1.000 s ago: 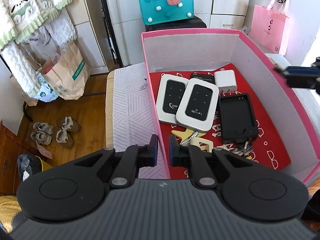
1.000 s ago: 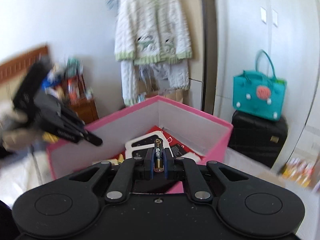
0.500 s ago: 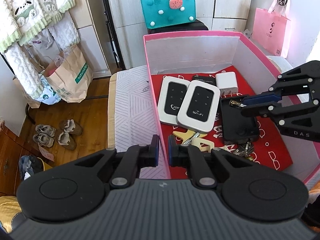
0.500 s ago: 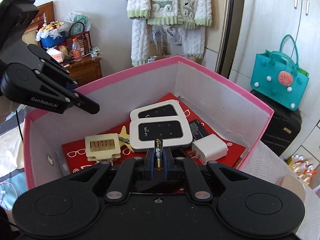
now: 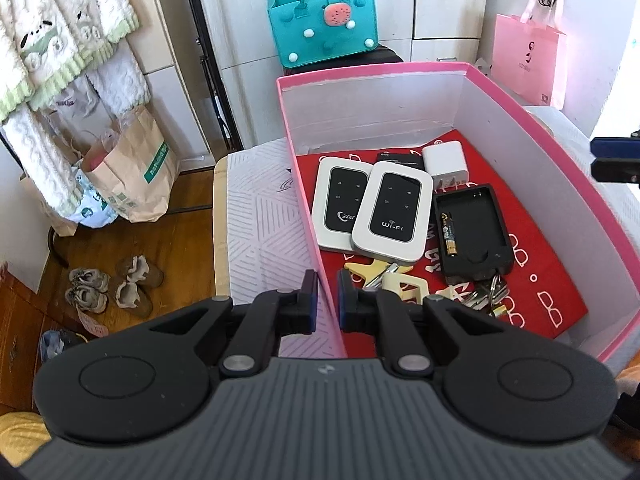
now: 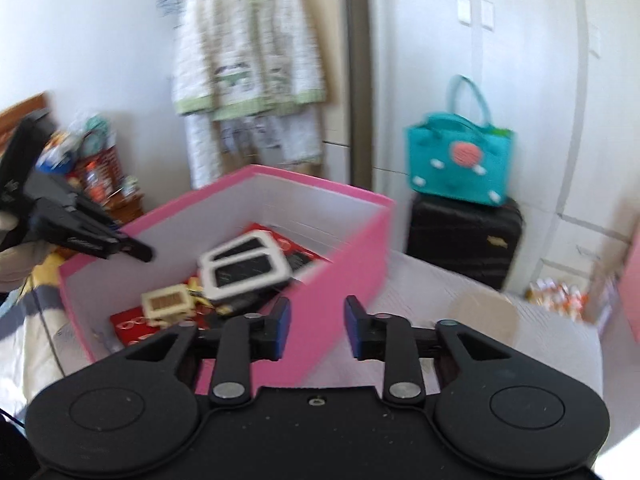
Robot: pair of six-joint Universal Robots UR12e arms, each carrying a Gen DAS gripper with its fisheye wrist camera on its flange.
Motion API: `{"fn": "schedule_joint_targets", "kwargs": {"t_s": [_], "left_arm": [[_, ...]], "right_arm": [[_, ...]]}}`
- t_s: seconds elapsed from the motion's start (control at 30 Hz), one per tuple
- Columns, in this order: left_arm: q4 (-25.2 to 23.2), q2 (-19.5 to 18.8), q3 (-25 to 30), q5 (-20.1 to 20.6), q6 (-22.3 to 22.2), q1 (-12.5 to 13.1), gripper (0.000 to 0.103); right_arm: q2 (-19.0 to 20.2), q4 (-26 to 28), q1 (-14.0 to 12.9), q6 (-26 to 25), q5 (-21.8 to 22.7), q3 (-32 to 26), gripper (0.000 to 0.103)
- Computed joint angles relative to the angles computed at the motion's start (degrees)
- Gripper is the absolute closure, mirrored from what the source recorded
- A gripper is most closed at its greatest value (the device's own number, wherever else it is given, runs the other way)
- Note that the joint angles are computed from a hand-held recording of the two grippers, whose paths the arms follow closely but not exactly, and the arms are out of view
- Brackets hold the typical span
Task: Organize rigid objects
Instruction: 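Return the right gripper to the table and grasp the keys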
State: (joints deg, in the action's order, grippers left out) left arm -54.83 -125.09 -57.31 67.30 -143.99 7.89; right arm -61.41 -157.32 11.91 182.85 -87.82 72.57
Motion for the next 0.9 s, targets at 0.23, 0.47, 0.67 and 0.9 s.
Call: {"fn": "schedule_joint_targets", "kwargs": {"t_s": [0.23, 0.47, 0.67, 0.9], "left_arm": [[-0.3, -0.1, 0.0, -2.0, 1.1, 0.5, 0.093], [-0.9, -0.2, 0.2, -3.0, 1.3, 0.8, 0.092], [0.4, 0.1, -0.8, -3.7, 1.2, 1.0, 0.092], [0.3, 0.0, -0.7, -4.0, 2.1, 1.0, 0.091]], "right_arm": [[-0.9, -2.0, -2.1, 7.2, -2.2, 4.8, 0.060], [1.3, 1.2, -3.0, 4.4, 3.3, 2.4, 0.053], [4.0, -9.2, -2.2, 3.7, -2.9, 2.6, 0.031], [6.2, -5.2, -2.1, 2.6, -5.0, -0.8, 0.031]]}}
